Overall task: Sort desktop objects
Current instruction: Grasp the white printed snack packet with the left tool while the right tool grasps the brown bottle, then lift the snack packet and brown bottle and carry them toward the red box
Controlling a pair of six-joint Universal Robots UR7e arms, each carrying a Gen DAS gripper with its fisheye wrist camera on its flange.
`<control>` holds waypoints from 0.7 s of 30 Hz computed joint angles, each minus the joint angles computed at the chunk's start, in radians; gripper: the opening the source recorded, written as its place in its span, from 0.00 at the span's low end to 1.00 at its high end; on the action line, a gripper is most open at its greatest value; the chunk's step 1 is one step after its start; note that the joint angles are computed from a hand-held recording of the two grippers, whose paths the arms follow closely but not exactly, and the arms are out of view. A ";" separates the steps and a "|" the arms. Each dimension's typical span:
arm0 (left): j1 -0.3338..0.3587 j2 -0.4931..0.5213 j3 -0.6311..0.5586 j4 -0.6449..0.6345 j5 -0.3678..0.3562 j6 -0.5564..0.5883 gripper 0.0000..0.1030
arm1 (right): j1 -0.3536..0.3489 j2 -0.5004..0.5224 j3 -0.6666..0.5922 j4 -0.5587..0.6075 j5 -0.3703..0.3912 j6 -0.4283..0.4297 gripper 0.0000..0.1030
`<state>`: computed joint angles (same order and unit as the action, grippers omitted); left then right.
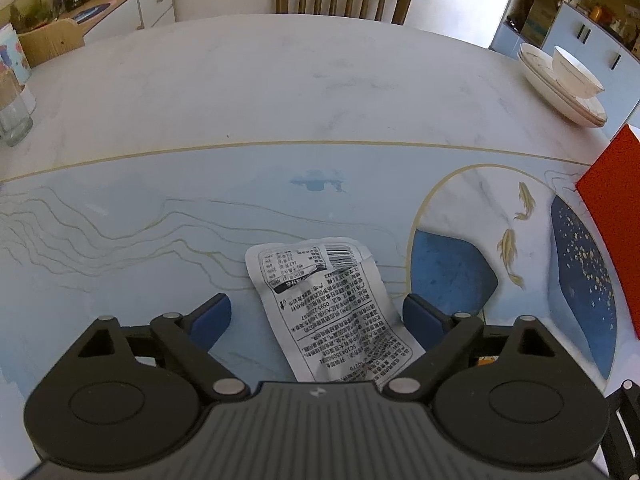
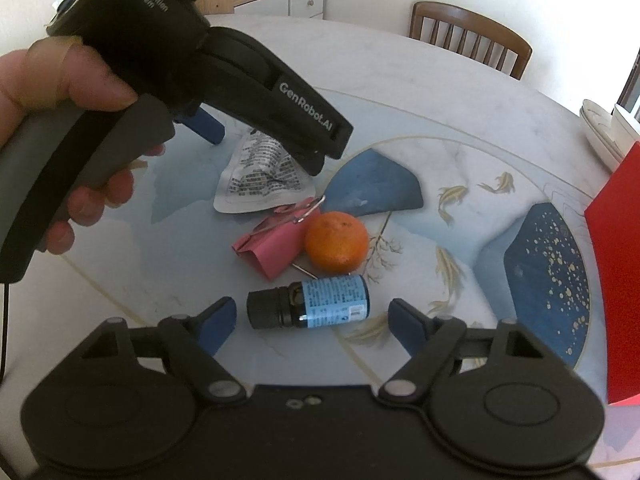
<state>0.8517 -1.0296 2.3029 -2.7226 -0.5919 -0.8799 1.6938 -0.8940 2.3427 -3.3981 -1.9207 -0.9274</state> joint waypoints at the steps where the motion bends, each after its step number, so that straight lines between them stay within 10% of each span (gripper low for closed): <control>1: -0.001 0.000 0.000 0.004 0.002 -0.001 0.87 | 0.000 0.001 -0.002 0.001 0.000 0.001 0.79; 21: 0.003 -0.054 0.059 -0.113 -0.040 0.046 0.64 | -0.002 -0.024 0.012 0.010 -0.003 0.025 0.60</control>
<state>0.8544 -1.0836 2.3619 -2.8360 -0.6321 -0.8342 1.6917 -0.9182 2.3549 -3.3881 -1.9234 -0.9029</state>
